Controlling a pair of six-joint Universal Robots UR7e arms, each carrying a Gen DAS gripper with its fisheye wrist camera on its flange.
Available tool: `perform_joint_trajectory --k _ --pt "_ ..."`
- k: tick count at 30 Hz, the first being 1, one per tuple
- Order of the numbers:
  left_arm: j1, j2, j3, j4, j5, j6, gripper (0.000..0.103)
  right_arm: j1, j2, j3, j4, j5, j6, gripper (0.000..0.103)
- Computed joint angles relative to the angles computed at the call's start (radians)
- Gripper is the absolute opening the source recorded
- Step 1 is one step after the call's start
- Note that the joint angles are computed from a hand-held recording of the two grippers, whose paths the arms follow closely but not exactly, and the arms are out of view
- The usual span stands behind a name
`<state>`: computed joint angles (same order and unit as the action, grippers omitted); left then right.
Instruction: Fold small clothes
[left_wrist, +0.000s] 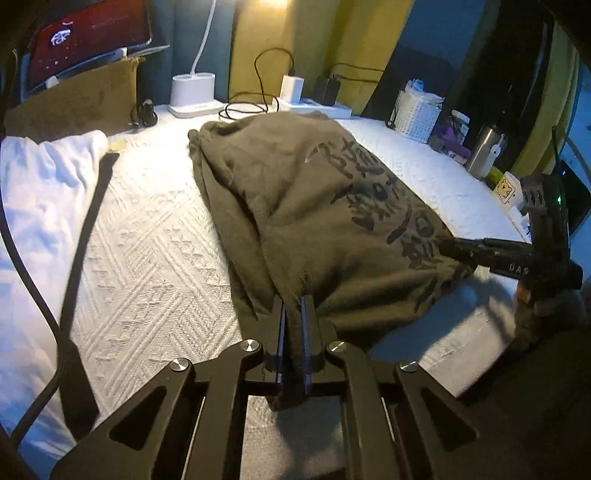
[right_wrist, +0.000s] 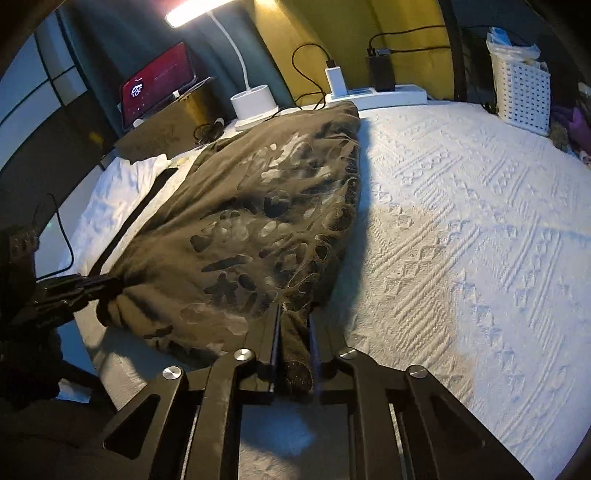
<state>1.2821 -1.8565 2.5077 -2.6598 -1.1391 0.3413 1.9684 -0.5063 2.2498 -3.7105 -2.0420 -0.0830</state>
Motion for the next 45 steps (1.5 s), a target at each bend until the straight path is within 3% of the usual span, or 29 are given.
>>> perform_joint_trajectory --k 12,23,27,36,38,43,45 --pt "0.049 -0.025 -0.009 0.064 0.005 0.02 0.005 0.068 0.002 0.043 0.022 -0.081 0.101 0.011" --pt "0.036 -0.038 0.022 0.024 0.031 0.072 0.009 0.101 0.033 0.036 -0.004 -0.156 0.077 0.012" --pt "0.035 -0.038 0.015 0.043 0.035 0.072 0.01 0.095 0.041 0.047 -0.042 -0.149 0.065 0.014" --pt "-0.02 -0.057 0.017 0.114 0.115 0.108 0.016 0.095 0.039 0.068 -0.07 -0.147 0.056 0.015" --pt "-0.048 -0.057 0.043 0.035 0.153 0.148 0.027 0.076 0.039 0.084 -0.107 -0.113 0.046 0.016" --pt "-0.053 -0.081 0.017 0.033 0.093 0.179 0.053 0.066 0.026 0.1 -0.108 -0.095 0.048 0.016" --pt "-0.047 -0.086 0.019 0.0 0.054 0.209 0.057 0.068 0.025 0.098 -0.101 -0.097 0.052 0.016"
